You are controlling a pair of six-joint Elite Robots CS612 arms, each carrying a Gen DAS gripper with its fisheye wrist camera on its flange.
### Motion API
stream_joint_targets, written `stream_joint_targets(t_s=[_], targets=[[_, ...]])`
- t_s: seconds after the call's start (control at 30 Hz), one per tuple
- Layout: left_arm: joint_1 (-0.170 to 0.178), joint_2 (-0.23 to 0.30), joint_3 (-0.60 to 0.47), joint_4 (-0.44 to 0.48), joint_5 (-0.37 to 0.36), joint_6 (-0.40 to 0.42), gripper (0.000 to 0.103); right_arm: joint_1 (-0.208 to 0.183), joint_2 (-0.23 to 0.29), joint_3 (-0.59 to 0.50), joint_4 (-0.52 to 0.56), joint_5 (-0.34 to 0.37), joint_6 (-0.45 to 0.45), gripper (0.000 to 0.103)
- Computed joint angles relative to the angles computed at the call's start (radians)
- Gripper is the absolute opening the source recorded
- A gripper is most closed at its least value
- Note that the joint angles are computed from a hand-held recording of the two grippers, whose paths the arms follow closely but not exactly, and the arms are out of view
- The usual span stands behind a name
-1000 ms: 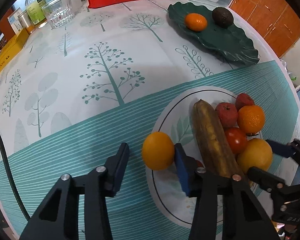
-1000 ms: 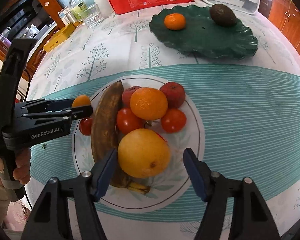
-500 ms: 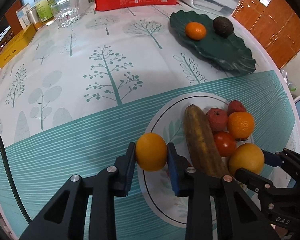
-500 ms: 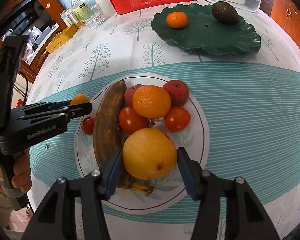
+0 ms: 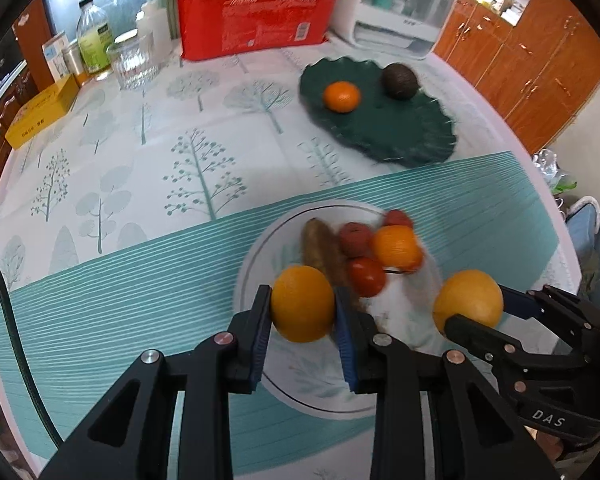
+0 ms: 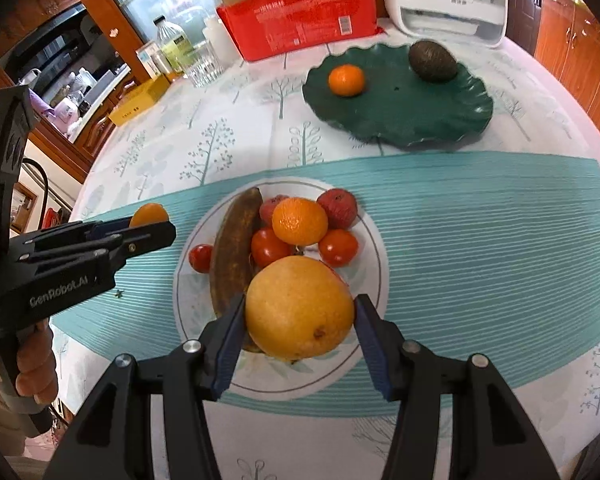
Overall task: Organize fruits
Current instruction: 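Grasp the small orange with the left tool while the right tool grasps the grapefruit, then carry the small orange and grapefruit to the green plate and release both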
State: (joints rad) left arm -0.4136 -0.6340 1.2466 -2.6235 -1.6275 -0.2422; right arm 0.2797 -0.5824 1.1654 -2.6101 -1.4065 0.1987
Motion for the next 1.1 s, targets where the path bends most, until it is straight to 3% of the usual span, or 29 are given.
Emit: stream_joint_targets(t_s=[0.3,0.6,0.83,1.1], targets=[[-0.039,-0.049,0.001,0.039,0.062,0.023,0.029,-0.020,-0.072,0.059,-0.060,-0.011,-0.012,0.054],[-0.061,-0.041,-0.122,0.056,0.088,0.051,0.029,-0.049,-0.110,0.000,-0.067,-0.070,-0.081,0.054],[-0.072,0.022,-0.303,0.094,0.164,0.063,0.029,-0.077,-0.068,-0.149,-0.064,-0.130,-0.139,0.054],[-0.074,0.206,-0.643,0.268,0.221,0.011,0.029,-0.114,0.093,-0.460,0.090,-0.124,-0.164,0.054]])
